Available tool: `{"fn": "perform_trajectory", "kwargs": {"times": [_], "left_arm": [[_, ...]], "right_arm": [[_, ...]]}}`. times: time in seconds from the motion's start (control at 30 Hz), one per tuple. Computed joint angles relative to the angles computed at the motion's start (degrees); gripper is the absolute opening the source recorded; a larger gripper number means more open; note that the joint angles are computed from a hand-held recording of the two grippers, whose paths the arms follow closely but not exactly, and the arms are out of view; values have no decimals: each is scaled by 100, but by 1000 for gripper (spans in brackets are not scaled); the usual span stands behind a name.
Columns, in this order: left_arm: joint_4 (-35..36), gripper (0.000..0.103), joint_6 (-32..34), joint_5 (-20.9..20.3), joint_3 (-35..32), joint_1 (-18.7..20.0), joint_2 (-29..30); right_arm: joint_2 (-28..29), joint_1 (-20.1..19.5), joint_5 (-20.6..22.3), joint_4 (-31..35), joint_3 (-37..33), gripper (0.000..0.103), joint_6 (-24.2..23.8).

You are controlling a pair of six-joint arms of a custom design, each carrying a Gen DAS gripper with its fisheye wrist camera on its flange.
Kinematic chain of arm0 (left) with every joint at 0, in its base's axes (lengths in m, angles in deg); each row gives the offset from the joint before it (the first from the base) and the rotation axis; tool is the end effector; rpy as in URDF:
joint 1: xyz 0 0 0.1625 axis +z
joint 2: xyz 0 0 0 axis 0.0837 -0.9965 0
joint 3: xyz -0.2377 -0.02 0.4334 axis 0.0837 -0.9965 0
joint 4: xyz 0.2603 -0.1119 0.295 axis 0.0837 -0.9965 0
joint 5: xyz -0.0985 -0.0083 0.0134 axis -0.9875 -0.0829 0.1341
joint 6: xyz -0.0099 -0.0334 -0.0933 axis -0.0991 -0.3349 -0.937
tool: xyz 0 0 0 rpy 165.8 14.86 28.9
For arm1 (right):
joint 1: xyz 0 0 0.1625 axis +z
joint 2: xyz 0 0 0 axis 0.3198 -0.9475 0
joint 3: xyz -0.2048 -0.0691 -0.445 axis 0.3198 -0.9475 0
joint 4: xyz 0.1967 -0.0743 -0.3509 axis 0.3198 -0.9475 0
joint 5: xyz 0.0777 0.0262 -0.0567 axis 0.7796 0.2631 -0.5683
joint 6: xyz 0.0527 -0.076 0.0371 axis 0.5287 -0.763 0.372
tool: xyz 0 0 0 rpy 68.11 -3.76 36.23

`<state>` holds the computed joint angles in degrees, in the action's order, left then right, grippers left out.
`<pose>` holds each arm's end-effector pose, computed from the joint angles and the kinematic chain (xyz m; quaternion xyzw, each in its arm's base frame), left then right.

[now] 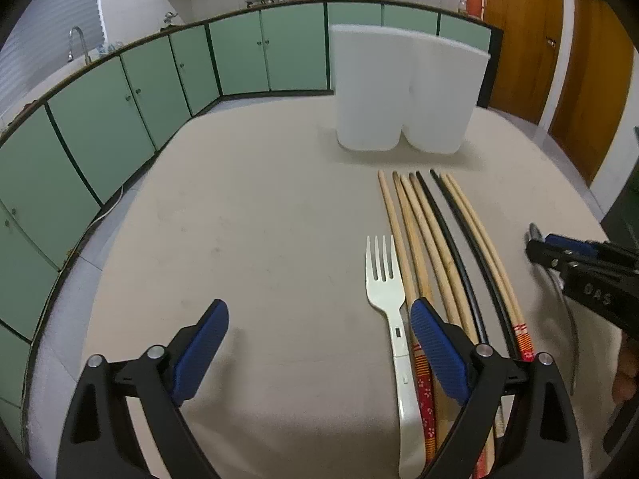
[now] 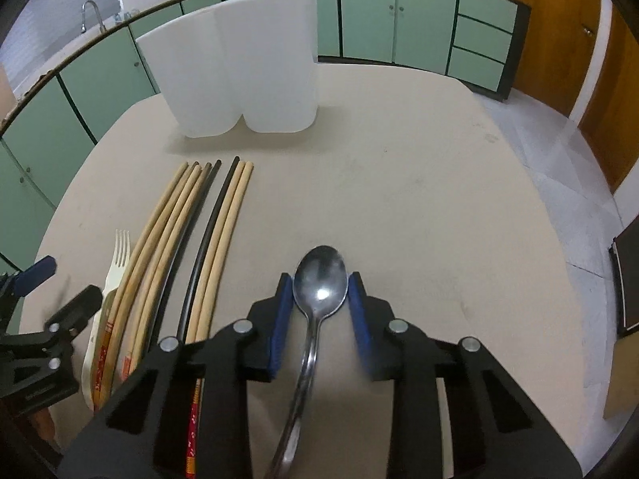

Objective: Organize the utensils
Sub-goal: 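Lower the right tool to the metal spoon and grasp it, then grasp the white fork with the left tool while the right tool holds the spoon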

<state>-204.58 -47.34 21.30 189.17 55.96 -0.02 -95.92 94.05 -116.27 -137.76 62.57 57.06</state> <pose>-0.1009 -0.5852 0.2344 0.3052 0.8704 -0.2204 0.3173 0.2783 -0.5265 0.0304 0.0061 -0.8775 0.3103 0.3655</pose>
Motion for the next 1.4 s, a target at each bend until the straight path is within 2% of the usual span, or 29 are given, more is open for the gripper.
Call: {"fn": "perform_trajectory", "kwargs": {"times": [0.57,0.8,1.07,1.23,1.3,1.37,1.4], "left_arm": [[242,89,-182,94,-204,170,33],[230,89,-252,121,-471,139,253],[514,89,-237,256,-787,175,483],[811,89,-532,172,-895,216,475],[943,82,-641,27,-939,244,441],[954,69,-580,-60,-922,228,411],[992,59,-557,-143,-905,220,385]], "right_arm": [[20,8,-8,-49,-7,28,16],[34,16,12,-24,-45,33,-45],[15,-4,-3,48,-60,36,-6],[-2,-11,-39,229,-105,36,85],[-11,-11,-42,320,-131,37,119],[-25,-16,-33,405,-152,33,159],[-29,-18,-21,434,-161,30,158]]}}
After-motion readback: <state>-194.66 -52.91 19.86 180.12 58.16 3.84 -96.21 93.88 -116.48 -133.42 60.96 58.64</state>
